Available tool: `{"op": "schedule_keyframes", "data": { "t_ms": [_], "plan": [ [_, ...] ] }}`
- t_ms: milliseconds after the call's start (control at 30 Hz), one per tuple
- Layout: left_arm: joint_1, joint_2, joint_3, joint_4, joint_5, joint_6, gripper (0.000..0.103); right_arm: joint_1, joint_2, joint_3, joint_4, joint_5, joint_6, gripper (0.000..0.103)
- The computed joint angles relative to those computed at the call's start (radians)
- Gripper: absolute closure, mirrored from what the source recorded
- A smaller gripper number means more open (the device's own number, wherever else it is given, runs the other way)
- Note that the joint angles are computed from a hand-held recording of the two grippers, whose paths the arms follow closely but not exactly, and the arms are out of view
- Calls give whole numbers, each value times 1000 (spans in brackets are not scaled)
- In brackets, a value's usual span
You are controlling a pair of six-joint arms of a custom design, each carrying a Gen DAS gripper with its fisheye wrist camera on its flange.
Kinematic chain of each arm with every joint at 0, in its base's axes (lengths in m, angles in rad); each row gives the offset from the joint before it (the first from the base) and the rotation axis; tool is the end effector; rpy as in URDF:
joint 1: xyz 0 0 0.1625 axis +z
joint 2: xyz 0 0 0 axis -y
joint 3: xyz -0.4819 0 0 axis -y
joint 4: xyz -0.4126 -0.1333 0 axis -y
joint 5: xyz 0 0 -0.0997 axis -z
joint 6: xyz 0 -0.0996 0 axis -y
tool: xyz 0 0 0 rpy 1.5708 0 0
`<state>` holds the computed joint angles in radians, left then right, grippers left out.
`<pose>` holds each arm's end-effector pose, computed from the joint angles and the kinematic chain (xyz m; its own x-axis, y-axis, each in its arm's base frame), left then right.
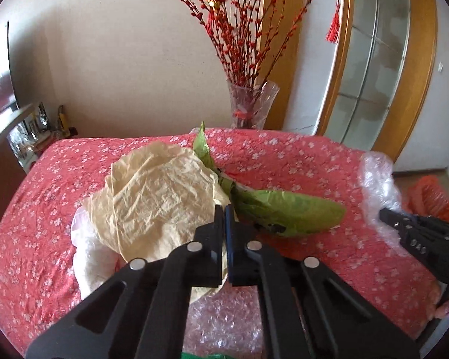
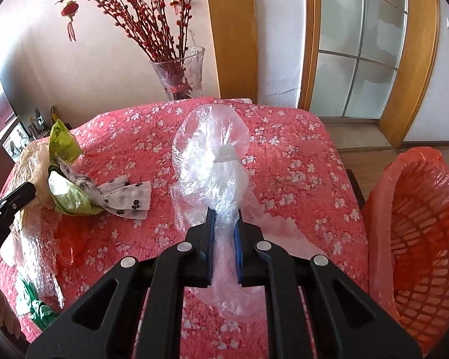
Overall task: Collect trash
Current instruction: 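Grasp the beige paper with the left gripper while the right gripper holds the clear bag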
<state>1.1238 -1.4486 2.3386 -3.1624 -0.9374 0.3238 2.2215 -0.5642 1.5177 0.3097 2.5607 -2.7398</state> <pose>-0.0196 -0.4856 0.3232 -0.7406 0.2229 -0.6340 0.5968 0.6517 -0.4681 0.3836 -0.4213 0.0015 -0.7687 0.1760 0.6149 -0.3006 0.7492 -0.5902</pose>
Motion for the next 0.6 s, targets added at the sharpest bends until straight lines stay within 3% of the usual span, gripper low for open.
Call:
{"op": "schedule_keyframes", "data": {
  "t_ms": [200,600],
  "plan": [
    [32,-113,-30,114,-164,-29,100,29,-35,26,-34,16,-22,92],
    [-26,-199,-67,232,-316,-76,100,87,-96,70,-95,53,-62,92]
  ]
}}
